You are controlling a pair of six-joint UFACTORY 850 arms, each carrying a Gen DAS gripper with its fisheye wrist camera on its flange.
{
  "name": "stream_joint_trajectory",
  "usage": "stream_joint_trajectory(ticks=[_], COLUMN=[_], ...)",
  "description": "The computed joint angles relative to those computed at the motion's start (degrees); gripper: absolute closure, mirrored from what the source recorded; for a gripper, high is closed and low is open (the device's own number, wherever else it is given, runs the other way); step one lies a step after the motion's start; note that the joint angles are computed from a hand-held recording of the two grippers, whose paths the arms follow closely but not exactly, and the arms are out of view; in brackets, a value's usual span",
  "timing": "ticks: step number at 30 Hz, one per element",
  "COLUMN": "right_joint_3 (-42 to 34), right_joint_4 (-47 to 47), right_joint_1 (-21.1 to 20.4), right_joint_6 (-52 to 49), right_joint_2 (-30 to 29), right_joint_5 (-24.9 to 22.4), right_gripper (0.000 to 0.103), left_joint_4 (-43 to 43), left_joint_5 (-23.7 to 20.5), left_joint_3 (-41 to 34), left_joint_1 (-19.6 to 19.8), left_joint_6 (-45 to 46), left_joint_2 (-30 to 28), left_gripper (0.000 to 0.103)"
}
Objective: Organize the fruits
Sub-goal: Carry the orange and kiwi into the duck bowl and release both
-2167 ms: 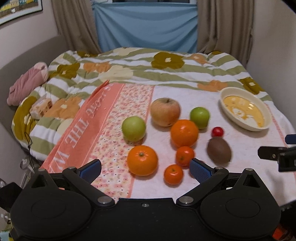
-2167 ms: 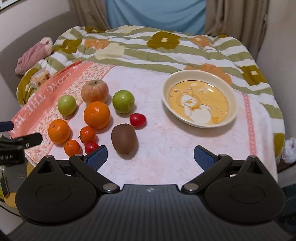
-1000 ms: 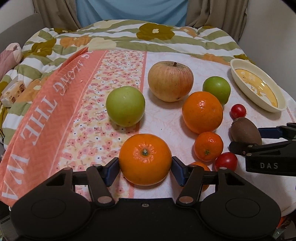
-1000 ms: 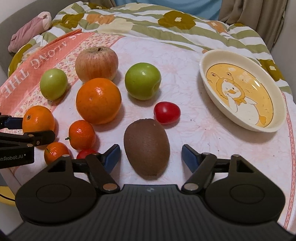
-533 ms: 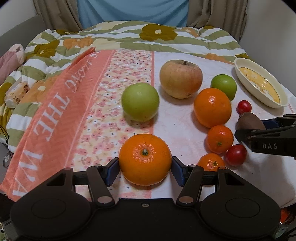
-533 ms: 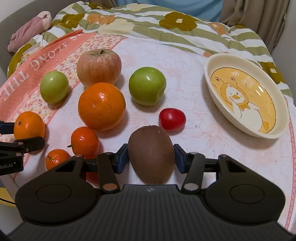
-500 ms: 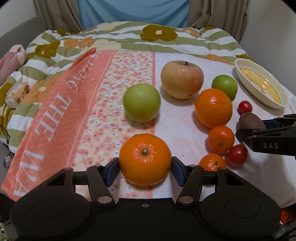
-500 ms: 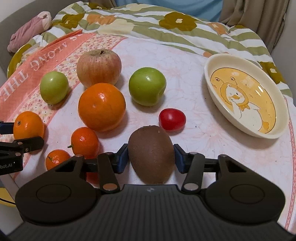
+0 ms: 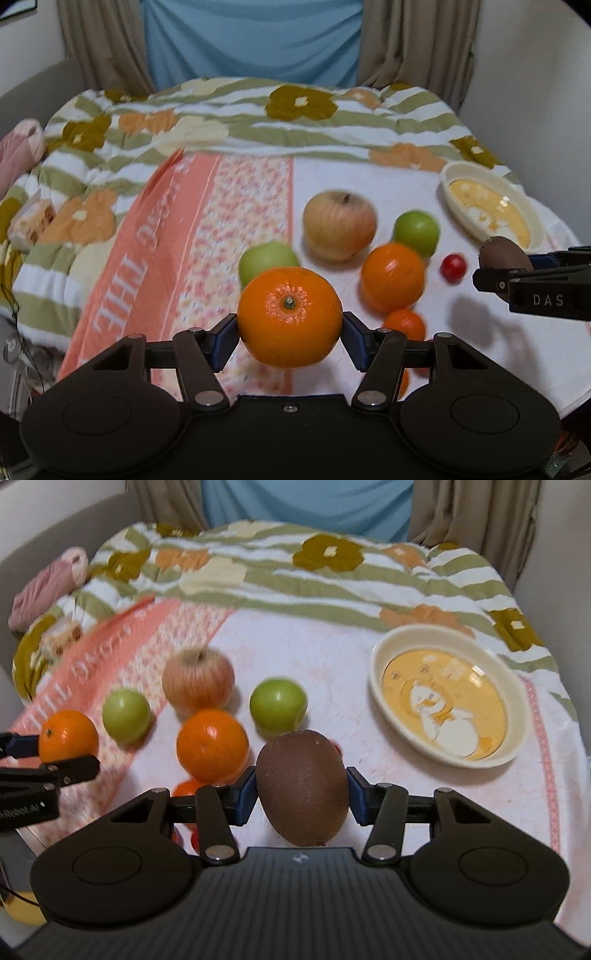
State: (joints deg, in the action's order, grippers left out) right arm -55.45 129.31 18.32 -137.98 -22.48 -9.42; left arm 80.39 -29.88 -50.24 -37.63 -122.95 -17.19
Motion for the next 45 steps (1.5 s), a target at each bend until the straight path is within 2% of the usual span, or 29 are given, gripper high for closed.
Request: stream_joint_trajectory(ticks=[4,8,14,22,29,37,41,45], right_joint_3=[0.3,-0.8,-5.1,-15.9,-26.4,-36.5,-40.2,-42.8], right_joint_4=[-3.4,-12.6,-24.7,-42.3,-55.6,-65.0,-68.0,-70.4], right_joint_1=[-1.8,-4.9,-10.2,-16.2,-19.2,-20.4,-20.6,-20.7], right_joint_6=[4.0,12.9,21.1,35.4,46.5,55.3,58.7,61.4], right_joint_2=[2.9,4.5,3.2,-5.0,-13.7,-22.2,-25.3,-27.3], right_joint_5=[-0.5,-1.3,-3.6,-6.5,-9.0,-11.7,-13.1,-14.3], right_gripper=[0.038,0.038,0.038,0.038,0.038,0.038,0.038,0.038], left_joint_4=[-1.4,-1.9,-2.5,-7.4,-19.2,-34.0,-40.0,-41.5], left_joint_5=[-1.1,-2.4,-2.8,1.3,2.9,-1.2,-2.8,-4.6], left_joint_3=[-2.9,-7.0,-15.4,-30.6,-47.8,-69.2,-76.3,-81.7], left_joint_1=[-0.7,-1.7,-2.4,-0.8,1.0,2.2,2.8,3.0], left_joint_6=[4.0,7.3,10.8,18.5,33.0,53.4,61.0,64.3], left_joint_2=[0.1,-1.2,-6.0,-16.3,-29.1,-45.2,-50.6,-54.3], left_gripper=[0.039,0.039,0.039,0.039,0.039,0.039,0.039,0.039])
